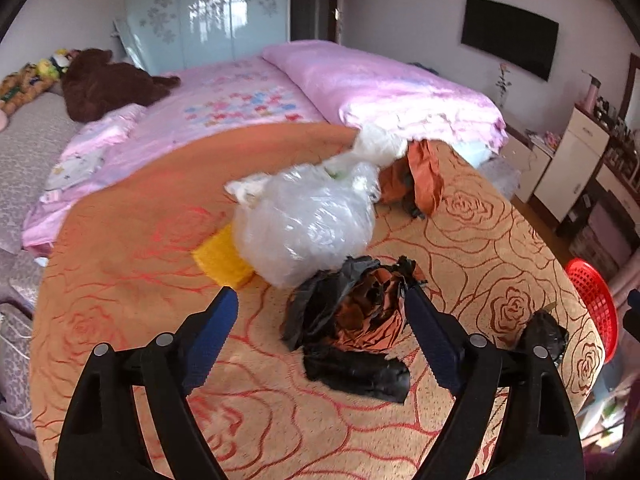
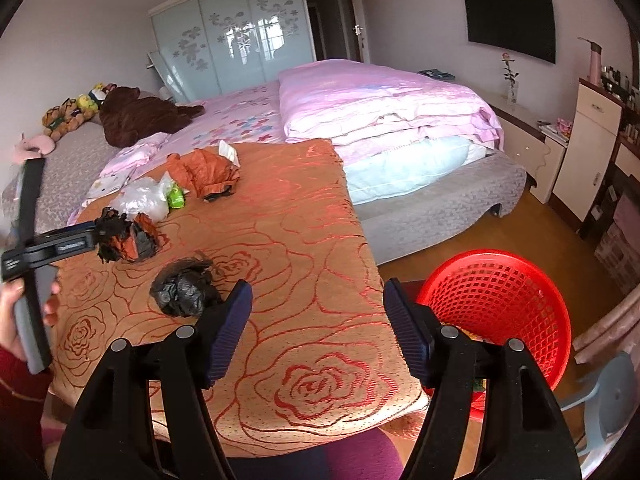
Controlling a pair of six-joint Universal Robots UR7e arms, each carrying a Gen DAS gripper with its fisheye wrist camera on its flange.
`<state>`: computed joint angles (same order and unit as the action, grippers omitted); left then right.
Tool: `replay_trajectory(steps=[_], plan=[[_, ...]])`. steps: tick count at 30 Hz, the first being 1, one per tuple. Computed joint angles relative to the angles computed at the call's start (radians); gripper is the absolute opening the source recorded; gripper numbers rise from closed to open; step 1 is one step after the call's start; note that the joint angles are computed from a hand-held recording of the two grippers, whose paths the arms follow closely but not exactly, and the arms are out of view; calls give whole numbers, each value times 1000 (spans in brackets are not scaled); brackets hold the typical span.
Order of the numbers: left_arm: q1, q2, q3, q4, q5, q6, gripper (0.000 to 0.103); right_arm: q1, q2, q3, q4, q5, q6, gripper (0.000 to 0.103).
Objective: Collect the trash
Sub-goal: 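Grasp the black plastic bag with the left tool while the right tool grasps another black bag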
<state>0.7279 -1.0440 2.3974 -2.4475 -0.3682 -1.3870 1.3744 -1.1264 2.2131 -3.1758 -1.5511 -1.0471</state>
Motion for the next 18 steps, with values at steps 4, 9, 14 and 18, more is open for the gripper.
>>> replay_trajectory(steps=[4, 9, 14, 18], plan=[[5, 38, 6, -100, 0, 75, 76, 11, 0, 5, 23, -4, -21, 68], [-10, 71, 9, -146, -8, 101, 49, 31, 13, 10, 43, -11, -36, 70], [-42, 69, 25, -120, 0, 49, 41, 51, 43, 8, 55, -30, -61, 72], [-79, 45, 51, -68, -6, -29, 40, 68, 79, -1, 58, -44, -64, 77]])
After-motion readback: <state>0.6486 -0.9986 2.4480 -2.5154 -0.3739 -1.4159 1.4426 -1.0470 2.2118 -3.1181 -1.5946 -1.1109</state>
